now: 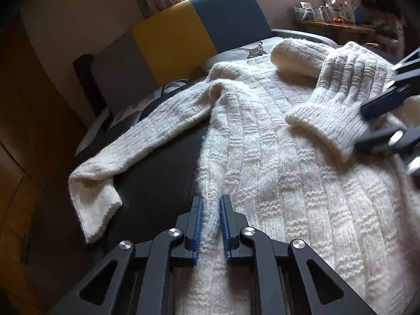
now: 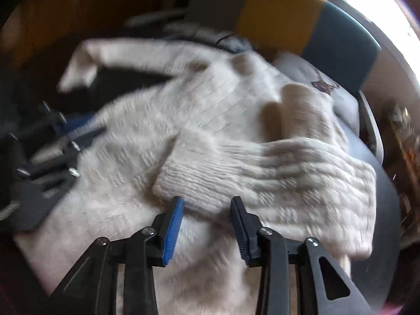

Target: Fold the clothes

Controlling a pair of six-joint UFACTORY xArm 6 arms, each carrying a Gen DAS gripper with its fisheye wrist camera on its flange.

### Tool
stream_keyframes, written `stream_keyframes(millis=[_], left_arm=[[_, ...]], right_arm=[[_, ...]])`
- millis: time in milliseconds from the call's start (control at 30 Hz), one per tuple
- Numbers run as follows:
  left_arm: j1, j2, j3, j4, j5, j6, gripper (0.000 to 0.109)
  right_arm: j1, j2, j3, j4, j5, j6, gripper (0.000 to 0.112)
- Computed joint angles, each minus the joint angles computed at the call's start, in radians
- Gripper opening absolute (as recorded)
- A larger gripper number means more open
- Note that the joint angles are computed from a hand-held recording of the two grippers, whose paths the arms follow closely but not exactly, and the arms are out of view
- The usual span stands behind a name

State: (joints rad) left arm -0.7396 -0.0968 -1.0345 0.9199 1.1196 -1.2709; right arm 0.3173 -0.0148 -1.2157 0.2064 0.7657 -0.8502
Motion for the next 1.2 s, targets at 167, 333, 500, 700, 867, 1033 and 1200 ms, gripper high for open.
stream_keyframes(millis=[167, 333, 500, 700, 867, 1033, 1200], left_arm=[[0.013, -0.036, 0.029, -0.005, -0.026, -0.012, 0.018], [0.017, -0.032, 0.025, -0.001, -0.017, -0.038, 0.027], [0.023, -0.034, 0.024, -0.005, 0.003, -0.078, 0.049], [0.046, -0.063, 0.051, -0.026, -0.017, -0.116, 0.061], [0.033, -0.051, 0.036, -0.017, 0.016, -0.108, 0.062], [0.028, -0.043, 0.028, -0.013, 0.031, -0.107, 0.062], [0.022, -0.035, 0.021, -0.008, 0.046, -0.106, 0.062]], right_arm=[[-0.012, 0.027, -0.008, 0.045, -0.045, 0.07, 0.042], [-0.1, 0.028, -0.054, 0.237, 0.03, 0.065, 0.011], [-0.186, 0.023, -0.087, 0.378, 0.058, 0.089, 0.011], [-0.318, 0.08, -0.192, 0.375, -0.012, 0.168, 0.01], [-0.412, 0.192, -0.344, 0.298, -0.006, 0.283, 0.01], [-0.479, 0.294, -0.452, 0.174, -0.026, 0.372, 0.01], [-0.54, 0.413, -0.564, 0.031, -0.039, 0.516, 0.01]])
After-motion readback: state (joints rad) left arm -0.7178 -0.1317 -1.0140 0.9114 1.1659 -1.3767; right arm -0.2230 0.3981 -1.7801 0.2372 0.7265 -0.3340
